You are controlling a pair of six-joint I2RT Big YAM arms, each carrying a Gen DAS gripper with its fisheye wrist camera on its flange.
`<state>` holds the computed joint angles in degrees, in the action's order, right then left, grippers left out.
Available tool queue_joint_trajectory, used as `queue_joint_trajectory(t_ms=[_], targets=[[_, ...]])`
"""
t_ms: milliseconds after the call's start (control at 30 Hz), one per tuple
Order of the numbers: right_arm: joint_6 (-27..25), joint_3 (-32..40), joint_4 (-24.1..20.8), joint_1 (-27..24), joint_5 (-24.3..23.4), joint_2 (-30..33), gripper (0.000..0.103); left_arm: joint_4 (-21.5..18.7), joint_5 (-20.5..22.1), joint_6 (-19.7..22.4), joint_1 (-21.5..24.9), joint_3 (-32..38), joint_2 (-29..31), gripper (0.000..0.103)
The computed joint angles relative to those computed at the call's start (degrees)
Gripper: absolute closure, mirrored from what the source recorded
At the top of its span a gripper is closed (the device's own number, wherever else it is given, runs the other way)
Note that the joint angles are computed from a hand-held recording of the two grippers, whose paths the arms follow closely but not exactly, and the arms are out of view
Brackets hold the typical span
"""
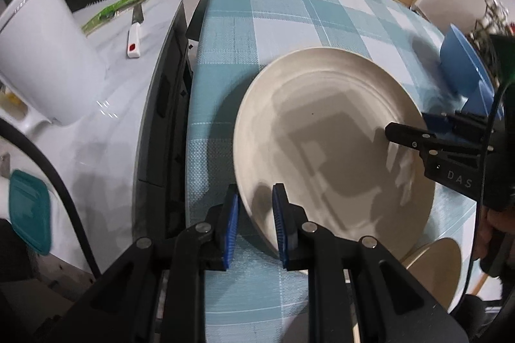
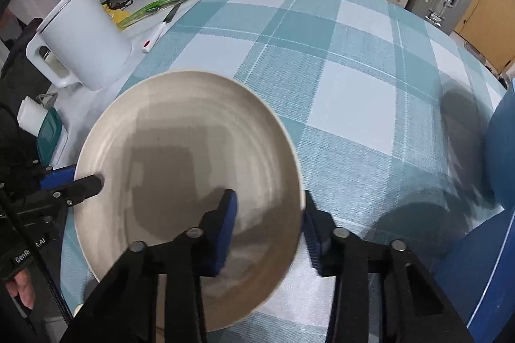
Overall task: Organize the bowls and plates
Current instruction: 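Close the right tool on the plate rim opposite while the left tool holds the plate, then carry the cream plate with both tools over the plate stack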
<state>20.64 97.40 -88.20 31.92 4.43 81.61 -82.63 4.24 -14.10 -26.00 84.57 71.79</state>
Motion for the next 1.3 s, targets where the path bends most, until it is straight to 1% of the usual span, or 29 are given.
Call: queue_joint_trajectory(t_ms=[67,167,233,333,400,433,467,500,533,600,700,767,833,867,933,1000,1033,1233,1300], targets=[[0.0,-0.6,0.5,-0.5,-0.8,-0.6,0.074,-0.3,0.8,-0.2,0.0,0.0,0.2,0.084],[0.3,-1.5,1.4,-0.9,-1.9,-1.3,0.075,0.0,-0.3,-1.1,-0.3,-0.3,0.1,0.084],[0.7,-2.0,1.8,-0.9,-2.0,-1.8,0.077,0.7,1.0,-1.8,-0.1,-0.9,-0.1,0.084],[1.4,-3.0,2.8,-1.1,-2.7,-2.5,0.079,1.2,0.3,-2.1,-0.5,-1.2,-0.4,0.083],[1.5,-3.7,3.6,-1.4,-3.3,-3.2,0.084,1.4,0.3,-2.2,-0.6,-1.3,-0.4,0.082],[1.2,-4.0,4.0,-1.5,-3.6,-3.4,0.085,1.3,0.1,-2.4,-0.5,-1.2,-0.4,0.081],[1.0,-4.1,4.2,-1.4,-3.5,-3.5,0.088,1.0,-0.3,-3.2,-0.5,-1.1,-0.2,0.081],[0.8,-4.1,4.2,-1.3,-3.5,-3.6,0.088,0.9,-0.1,-3.8,-0.4,-0.9,-0.2,0.075],[0.7,-4.0,4.1,-1.2,-3.3,-3.6,0.088,0.9,0.5,-4.3,-0.3,-0.9,-0.1,0.063],[0.4,-3.9,4.0,-1.0,-3.2,-3.6,0.089,1.3,0.7,-4.3,-0.6,-1.1,-0.2,0.056],[0.2,-4.0,4.4,-0.7,-2.8,-3.8,0.091,1.6,-0.1,-3.8,-1.3,-1.4,-0.5,0.058],[0.4,-4.0,4.5,-0.7,-2.6,-3.7,0.091,1.7,-0.9,-4.0,-1.6,-1.4,-0.6,0.061],[1.4,-4.5,4.9,-1.1,-3.2,-4.1,0.091,1.3,-2.7,-3.9,-1.6,-1.4,-0.7,0.081],[1.7,-4.8,5.1,-1.3,-3.7,-4.3,0.091,1.3,-2.8,-3.6,-1.3,-1.5,-0.7,0.082],[1.9,-5.4,5.8,-1.6,-4.9,-4.7,0.092,1.3,-2.1,-3.5,-0.6,-1.6,-1.0,0.088],[2.5,-5.5,5.9,-1.9,-6.6,-4.8,0.093,1.4,-3.7,-2.8,-0.7,-1.6,-1.2,0.088],[2.8,-5.4,5.8,-1.9,-6.8,-4.8,0.093,1.3,-3.8,-2.7,-0.6,-1.6,-1.3,0.088],[2.9,-3.0,4.7,-1.6,-6.8,-4.2,0.094,0.7,-1.6,-4.0,0.9,-0.7,-0.9,0.088],[2.7,-1.7,4.0,-1.7,-6.7,-3.8,0.094,0.2,0.0,-4.2,1.6,-0.1,-0.8,0.088]])
